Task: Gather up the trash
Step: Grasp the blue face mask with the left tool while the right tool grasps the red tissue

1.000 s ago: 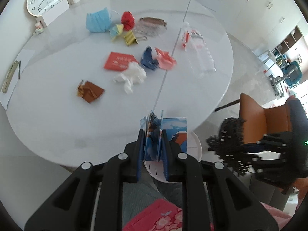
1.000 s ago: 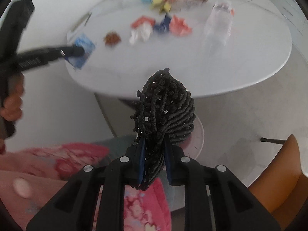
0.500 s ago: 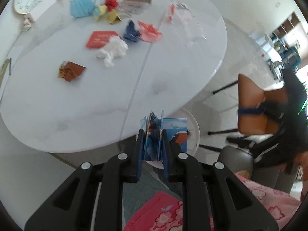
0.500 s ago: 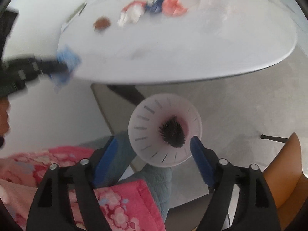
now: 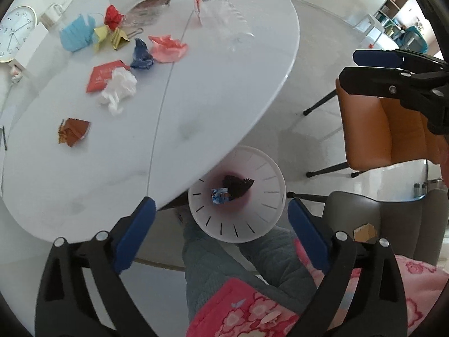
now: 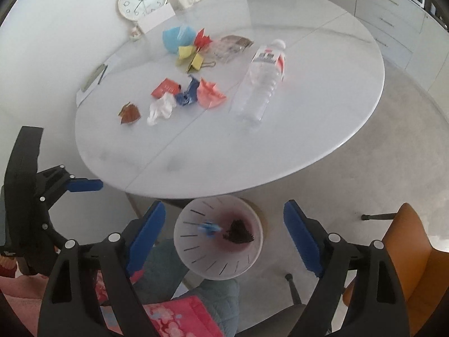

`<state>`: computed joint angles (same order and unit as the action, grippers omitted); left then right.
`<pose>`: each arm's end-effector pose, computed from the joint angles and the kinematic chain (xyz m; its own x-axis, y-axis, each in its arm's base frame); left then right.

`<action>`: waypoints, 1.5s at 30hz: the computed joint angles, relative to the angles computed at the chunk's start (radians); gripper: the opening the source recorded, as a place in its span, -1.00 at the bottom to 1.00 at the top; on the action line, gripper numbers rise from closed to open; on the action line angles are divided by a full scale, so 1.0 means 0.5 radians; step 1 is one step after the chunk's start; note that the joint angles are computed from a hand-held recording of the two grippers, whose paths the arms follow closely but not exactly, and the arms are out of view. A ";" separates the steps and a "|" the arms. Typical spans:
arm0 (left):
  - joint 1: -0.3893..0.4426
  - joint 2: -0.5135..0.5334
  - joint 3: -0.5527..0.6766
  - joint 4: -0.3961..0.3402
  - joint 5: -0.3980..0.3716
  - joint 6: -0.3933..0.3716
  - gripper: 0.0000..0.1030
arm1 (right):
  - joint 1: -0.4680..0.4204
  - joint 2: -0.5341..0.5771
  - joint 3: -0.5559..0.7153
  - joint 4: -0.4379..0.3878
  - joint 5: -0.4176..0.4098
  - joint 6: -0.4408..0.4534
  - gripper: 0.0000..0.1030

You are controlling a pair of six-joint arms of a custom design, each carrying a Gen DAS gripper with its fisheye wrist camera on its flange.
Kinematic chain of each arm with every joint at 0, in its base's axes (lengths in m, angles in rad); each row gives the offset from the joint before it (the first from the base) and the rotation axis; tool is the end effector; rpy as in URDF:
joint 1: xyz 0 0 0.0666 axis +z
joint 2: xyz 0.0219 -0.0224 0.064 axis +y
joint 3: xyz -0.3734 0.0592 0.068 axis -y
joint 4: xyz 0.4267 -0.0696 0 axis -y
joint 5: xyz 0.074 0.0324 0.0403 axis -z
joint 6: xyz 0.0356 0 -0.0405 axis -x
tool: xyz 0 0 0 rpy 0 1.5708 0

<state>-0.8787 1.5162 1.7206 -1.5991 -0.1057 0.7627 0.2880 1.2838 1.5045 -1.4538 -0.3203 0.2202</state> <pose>0.3256 -0.3876 0.4860 -0.9750 0.0998 -0.1984 0.1109 0.9928 -0.0459 0.4124 0.1334 0.4996 -0.8021 -0.4538 -0.3882 -0.5583 0.8006 0.2175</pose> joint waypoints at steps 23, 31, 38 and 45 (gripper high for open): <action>0.718 -0.185 -0.023 -0.114 -0.279 -0.026 0.85 | 0.360 0.536 0.659 0.228 0.199 -0.402 0.86; 1.126 0.111 0.258 0.114 -0.259 -0.282 0.85 | 0.467 0.881 1.028 0.249 0.327 -0.598 0.86; 1.331 0.523 0.636 0.259 -0.127 -0.491 0.85 | 0.522 1.232 1.441 0.175 0.416 -0.661 0.86; 1.390 0.867 0.945 0.243 0.013 -0.587 0.85 | 0.524 1.470 1.746 0.076 0.460 -0.669 0.86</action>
<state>-0.1836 1.9498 2.1933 -1.4775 -0.0992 0.4690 0.5500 2.0186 2.3776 -1.4160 -0.0903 -0.1144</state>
